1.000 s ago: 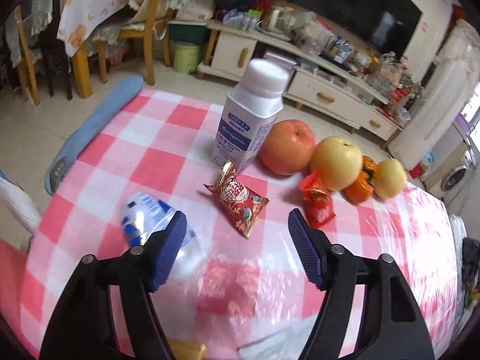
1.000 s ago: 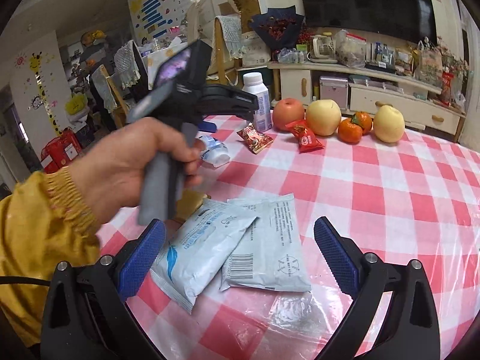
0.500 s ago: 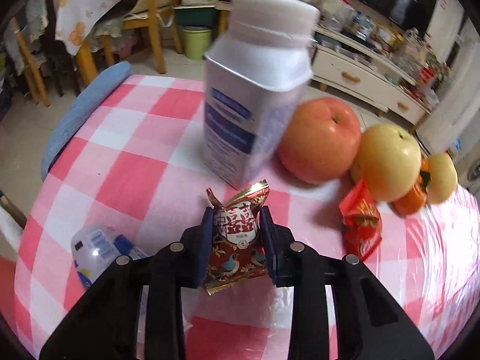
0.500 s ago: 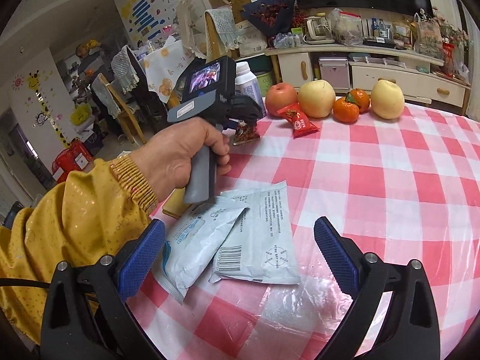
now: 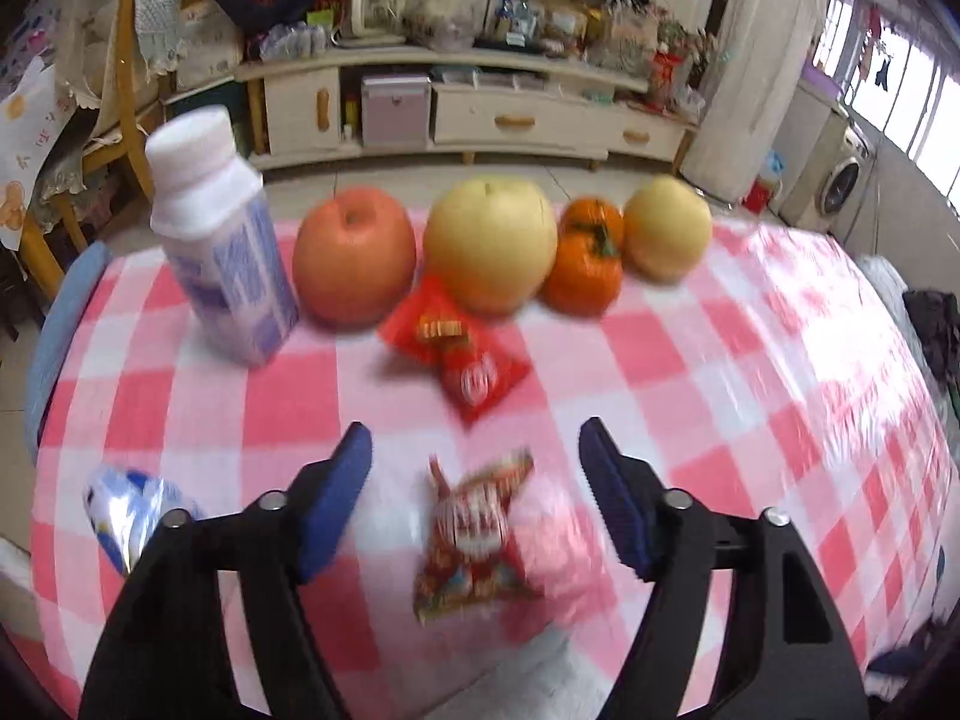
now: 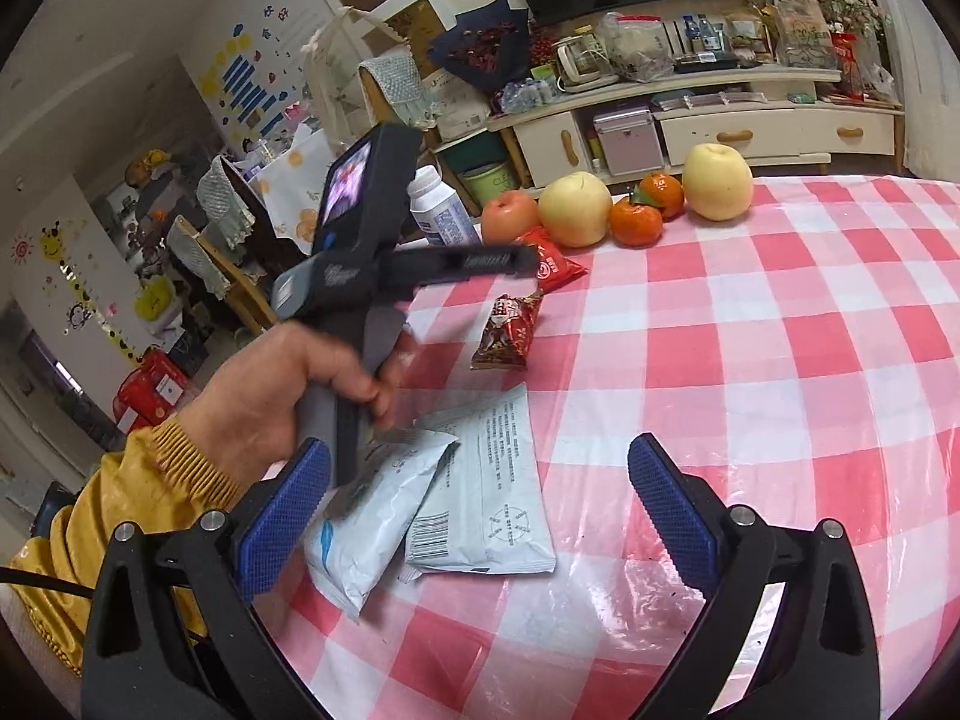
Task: Collect trash
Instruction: 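Grasp the red snack packet with the left tool and lift it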
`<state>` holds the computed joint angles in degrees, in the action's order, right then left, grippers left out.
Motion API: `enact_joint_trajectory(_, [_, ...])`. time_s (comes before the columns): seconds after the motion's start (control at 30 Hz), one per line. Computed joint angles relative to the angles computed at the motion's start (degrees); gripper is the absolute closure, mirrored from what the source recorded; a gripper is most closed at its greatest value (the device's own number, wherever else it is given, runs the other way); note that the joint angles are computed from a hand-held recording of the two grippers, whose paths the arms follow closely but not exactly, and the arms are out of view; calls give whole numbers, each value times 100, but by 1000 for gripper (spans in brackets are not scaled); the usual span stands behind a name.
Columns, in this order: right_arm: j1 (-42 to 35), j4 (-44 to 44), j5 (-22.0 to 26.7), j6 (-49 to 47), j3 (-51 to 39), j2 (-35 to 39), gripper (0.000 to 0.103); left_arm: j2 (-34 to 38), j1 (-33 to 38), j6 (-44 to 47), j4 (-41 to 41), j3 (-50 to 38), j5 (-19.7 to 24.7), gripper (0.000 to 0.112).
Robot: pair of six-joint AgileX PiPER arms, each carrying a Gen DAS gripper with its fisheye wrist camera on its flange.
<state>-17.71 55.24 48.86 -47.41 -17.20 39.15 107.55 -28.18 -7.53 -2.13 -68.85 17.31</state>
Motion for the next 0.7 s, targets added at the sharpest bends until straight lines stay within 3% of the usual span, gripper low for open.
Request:
enact_joint_trajectory(0.17, [-242,124,192,-171,-3,-5,5,906,15,-639,212,-1327,660,38])
enact_joint_trajectory(0.33, [-598,259,514,-442,-15,40,5,1617,-3,-1220,325,-2209,1031,39])
enact_joint_trajectory(0.4, [-604,265,529,-460,-24,65,5,1855,-7,-1411,433,-2507,1227,55])
enact_joint_trajectory(0.5, [-661,304,613,-523,-23,64,5,1997,0,-1716,635,-2596,1217,67])
enact_joint_trajectory(0.7, [-702,262,620,-473,-47,74,5,1789,-63,-1689,769,-2290,1148,74])
